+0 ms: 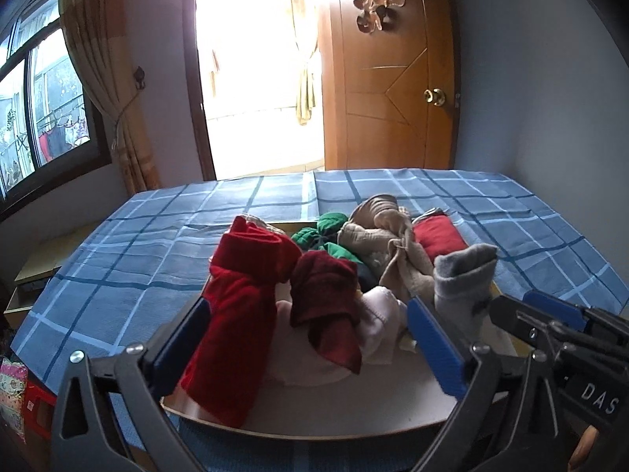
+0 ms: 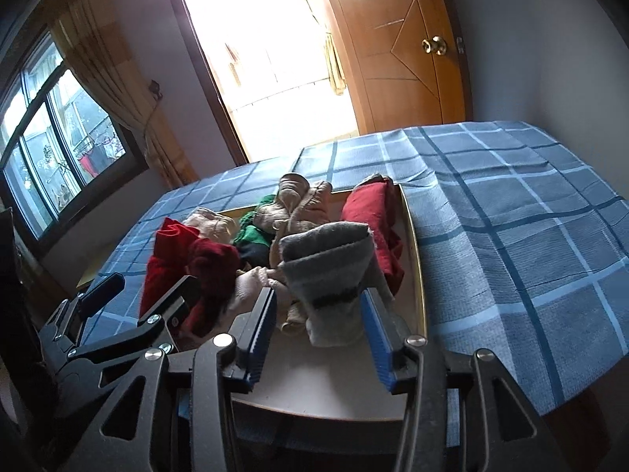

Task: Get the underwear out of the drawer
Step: 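Lower both socks into the tray and open both tools to release, then move both open tools down from the tray into the drawer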

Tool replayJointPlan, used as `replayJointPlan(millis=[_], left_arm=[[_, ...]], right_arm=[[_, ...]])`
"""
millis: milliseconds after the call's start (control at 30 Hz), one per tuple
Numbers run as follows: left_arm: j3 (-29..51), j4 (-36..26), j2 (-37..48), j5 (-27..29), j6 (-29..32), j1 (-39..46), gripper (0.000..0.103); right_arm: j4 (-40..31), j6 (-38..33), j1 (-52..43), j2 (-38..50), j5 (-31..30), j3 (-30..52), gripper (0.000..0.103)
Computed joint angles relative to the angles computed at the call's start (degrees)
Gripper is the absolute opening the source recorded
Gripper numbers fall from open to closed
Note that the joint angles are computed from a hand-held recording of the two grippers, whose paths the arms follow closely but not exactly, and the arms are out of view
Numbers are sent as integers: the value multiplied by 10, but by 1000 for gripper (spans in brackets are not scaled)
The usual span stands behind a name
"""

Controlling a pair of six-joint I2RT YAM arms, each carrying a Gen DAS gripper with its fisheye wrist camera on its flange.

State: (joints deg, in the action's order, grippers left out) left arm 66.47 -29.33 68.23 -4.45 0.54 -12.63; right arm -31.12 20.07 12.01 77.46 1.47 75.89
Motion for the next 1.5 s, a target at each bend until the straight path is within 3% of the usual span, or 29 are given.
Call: replayJointPlan(millis=[233,567,800,900,1200,1500], left_arm=[[-24,-22,-43,24,13,4,101],[-97,-80,-134,94,86,40,101],[-154,-150,-172,169,154,98,101],[-177,-172,-181,168,185,103,101],[-213,-207,-174,152,205,82,101],[-222,-188,-97,148,159,74,100]], right_arm=[[4,6,12,-51,5,-42,48],[-8,0,18,-175,6,-135,48],[-58,-30,3,-276,10,-215,48],[-87,-47,-24,-294,-8,-242,48],[-121,-61,-30,-259,-37,-323,48],[-131,-87,-15,-141,-22,-319,48]])
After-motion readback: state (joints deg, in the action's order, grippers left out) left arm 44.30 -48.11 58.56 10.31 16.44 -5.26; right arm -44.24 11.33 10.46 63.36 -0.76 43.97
